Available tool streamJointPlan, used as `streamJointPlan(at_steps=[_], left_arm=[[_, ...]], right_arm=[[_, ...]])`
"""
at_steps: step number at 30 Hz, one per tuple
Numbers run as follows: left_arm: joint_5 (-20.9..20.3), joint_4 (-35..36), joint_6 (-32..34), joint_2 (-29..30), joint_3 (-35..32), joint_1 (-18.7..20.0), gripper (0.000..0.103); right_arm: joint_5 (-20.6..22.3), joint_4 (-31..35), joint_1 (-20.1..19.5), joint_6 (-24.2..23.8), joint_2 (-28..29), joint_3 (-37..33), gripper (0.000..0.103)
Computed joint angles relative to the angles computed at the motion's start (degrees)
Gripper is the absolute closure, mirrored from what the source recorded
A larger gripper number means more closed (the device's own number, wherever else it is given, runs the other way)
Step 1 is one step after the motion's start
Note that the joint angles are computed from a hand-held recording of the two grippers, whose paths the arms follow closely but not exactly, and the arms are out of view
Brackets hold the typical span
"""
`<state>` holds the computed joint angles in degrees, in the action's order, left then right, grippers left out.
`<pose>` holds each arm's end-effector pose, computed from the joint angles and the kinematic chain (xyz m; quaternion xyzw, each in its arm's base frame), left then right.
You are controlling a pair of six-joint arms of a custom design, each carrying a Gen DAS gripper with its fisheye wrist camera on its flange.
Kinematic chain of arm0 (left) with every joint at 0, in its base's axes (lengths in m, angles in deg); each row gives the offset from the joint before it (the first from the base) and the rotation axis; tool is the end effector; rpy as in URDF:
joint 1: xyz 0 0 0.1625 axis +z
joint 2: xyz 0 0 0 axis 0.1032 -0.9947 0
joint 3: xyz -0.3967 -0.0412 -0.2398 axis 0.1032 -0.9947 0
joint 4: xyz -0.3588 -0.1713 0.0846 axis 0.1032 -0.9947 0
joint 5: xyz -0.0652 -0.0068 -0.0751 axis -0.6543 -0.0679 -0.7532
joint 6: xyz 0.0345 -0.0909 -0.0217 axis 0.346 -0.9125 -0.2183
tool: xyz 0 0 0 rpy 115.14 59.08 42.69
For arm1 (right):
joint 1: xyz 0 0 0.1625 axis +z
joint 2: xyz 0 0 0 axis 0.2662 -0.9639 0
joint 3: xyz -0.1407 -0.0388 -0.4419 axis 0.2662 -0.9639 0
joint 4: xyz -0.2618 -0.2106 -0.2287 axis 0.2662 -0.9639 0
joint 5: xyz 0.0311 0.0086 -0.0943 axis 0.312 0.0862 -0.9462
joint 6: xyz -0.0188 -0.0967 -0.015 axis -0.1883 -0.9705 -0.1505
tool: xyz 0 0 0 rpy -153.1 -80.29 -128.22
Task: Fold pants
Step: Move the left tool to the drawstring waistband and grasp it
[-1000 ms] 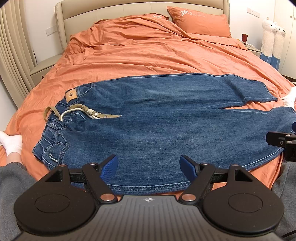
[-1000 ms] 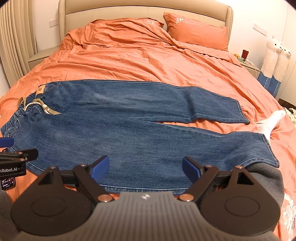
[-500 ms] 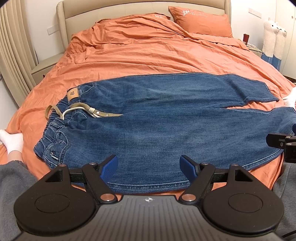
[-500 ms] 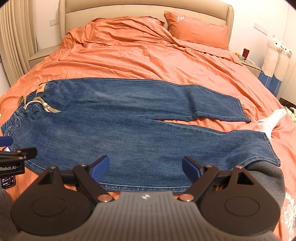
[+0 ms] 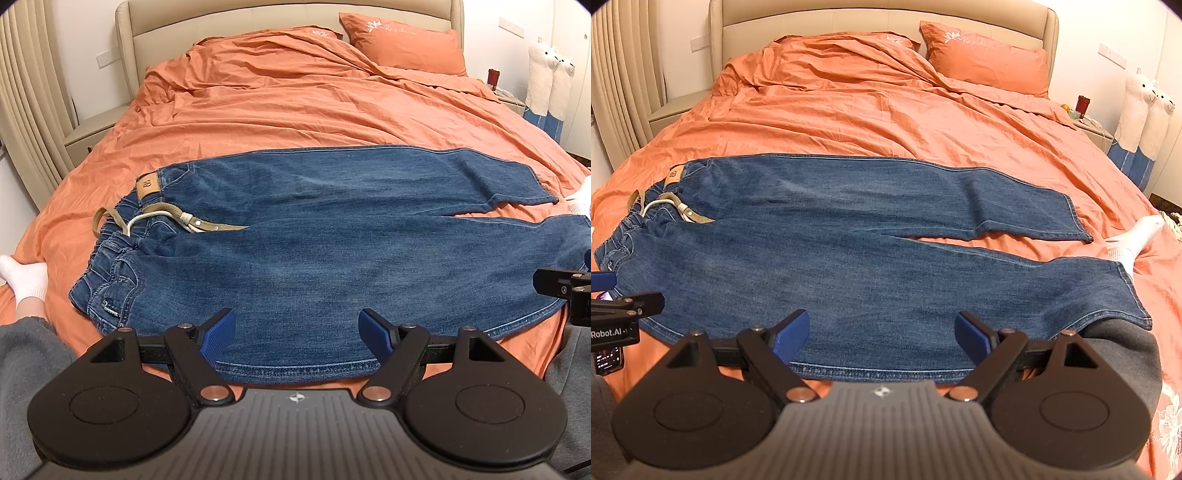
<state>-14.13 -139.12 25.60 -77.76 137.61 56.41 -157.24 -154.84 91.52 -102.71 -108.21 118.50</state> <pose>-0.1305 -0.7151 0.2230 0.1092 0.8521 -0.3213 0.3983 0.2892 -0.7090 0.1548 0.2250 -0.8733 0.2645 0.3417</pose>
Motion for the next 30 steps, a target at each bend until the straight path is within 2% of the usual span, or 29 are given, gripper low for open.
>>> streamJointPlan(at_steps=[6, 9, 12, 14, 17, 21, 25, 30], left_arm=[[-0.5, 0.0, 1.4, -0.3, 0.0, 0.4, 0.014], [-2.9, 0.0, 3.9, -1.3, -0.2, 1.9, 0.023], [-4.6, -0.6, 7.7, -2.1, -1.4, 4.1, 0.028], [-5.2, 0.1, 9.9, -2.9, -3.0, 5.8, 0.031], [-6.9, 3.6, 11.3, -4.1, -7.0, 8.7, 0.039], [-9.8, 7.5, 14.8, -3.8, -15.4, 13.1, 0.039], [-12.8, 12.3, 13.8, -1.5, -24.2, 17.3, 0.039], [-18.4, 21.1, 10.4, 2.4, -34.8, 22.3, 0.039]], right_arm=[[1.7, 0.7, -0.6, -0.4, -0.2, 0.1, 0.021], [6.6, -1.4, -2.1, -3.2, -0.8, 1.2, 0.021], [13.1, -6.0, -4.7, -8.0, -1.1, 2.4, 0.021], [15.4, -7.7, -6.1, -9.5, -0.7, 1.9, 0.021], [14.7, -6.1, -7.2, -8.6, 0.8, -1.2, 0.021], [15.1, -2.2, -8.4, -7.7, 2.8, -5.6, 0.021], [12.6, -0.7, -8.9, -6.6, 5.2, -9.6, 0.021], [9.6, 1.1, -9.4, -6.2, 8.1, -13.4, 0.022]])
